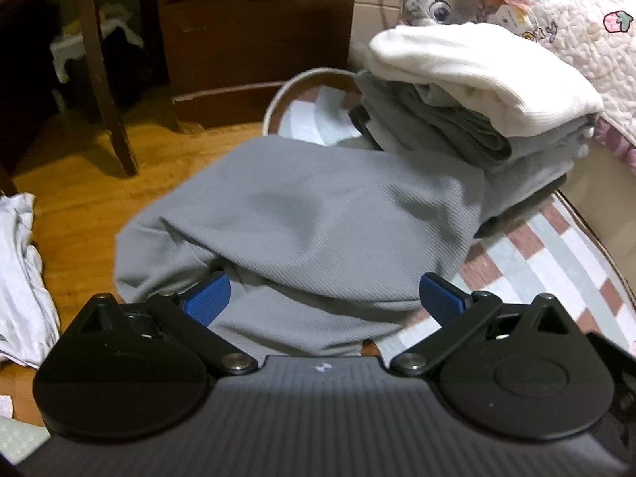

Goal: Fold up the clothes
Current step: 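Move both grippers toward the crumpled grey T-shirt beside the folded stack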

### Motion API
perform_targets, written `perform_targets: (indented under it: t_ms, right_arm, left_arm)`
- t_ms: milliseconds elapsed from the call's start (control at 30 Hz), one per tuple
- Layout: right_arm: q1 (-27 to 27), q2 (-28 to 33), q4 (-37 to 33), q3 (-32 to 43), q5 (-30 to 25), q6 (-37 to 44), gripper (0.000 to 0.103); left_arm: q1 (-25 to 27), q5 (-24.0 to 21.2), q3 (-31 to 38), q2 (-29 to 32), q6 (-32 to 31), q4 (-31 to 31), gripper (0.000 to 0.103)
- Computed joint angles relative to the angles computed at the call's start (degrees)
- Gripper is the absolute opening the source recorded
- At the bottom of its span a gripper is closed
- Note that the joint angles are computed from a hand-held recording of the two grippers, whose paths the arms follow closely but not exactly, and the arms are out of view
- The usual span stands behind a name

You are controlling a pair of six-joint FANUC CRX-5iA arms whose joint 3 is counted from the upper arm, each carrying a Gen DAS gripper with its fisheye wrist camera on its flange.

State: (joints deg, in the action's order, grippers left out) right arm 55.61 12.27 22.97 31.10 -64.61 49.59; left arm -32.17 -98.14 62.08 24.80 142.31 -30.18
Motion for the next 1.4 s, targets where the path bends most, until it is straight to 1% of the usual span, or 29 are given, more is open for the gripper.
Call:
perform_targets:
  t_ms: [133, 167, 233, 300, 333, 433, 600, 733, 1000, 1400]
  right_arm:
    - [-0.52, 0.08, -2.14, -0.06, 1.57, 0.16, 0.100]
    - [-0.46, 0.07, -2.19, -0.28, 2.10, -0.18, 0.100]
    - [0.19, -0.65, -0.74, -2.08, 3.94, -2.05, 0.100]
    - [0.62, -3.22, 0.83, -6.17, 6.68, -3.71, 0.100]
    - [0.76, -3.58, 1.16, -6.73, 6.70, -4.01, 0.100]
    - [-0.19, -4.53, -1.26, -7.55, 7.58, -3.17, 0.100]
    - [-1.48, -5.49, -4.71, -8.28, 8.65, -1.98, 0.100]
    - [-1.37, -5.35, -4.55, -8.37, 8.82, -2.52, 0.100]
    - [-1.00, -4.71, -3.24, -7.98, 7.44, -3.35, 0.100]
    - [-1.27, -4.55, -3.63, -7.84, 6.75, -4.41, 0.100]
  left_arm:
    - [3.94, 4.37, -4.63, -2.42, 2.42, 6.97, 0.103]
    - [4.85, 7.03, -7.69, -4.40, 3.27, 8.09, 0.103]
    - [3.23, 8.70, -10.33, -6.57, 3.86, 4.32, 0.103]
    - [1.84, 6.48, -8.50, -5.33, 3.86, 1.72, 0.103]
    - [1.12, 5.40, -7.56, -4.68, 3.82, 0.40, 0.103]
    - [-1.83, 3.01, -4.78, -2.48, 3.69, -4.13, 0.103]
    - [-1.81, 3.92, -5.57, -2.87, 2.78, -3.98, 0.103]
    - [-1.65, 4.11, -5.48, -2.86, 2.04, -3.46, 0.103]
    - [-0.75, 6.19, -7.21, -4.06, 2.32, -1.36, 0.103]
    - [0.45, 7.11, -8.15, -4.55, 1.85, 1.32, 0.103]
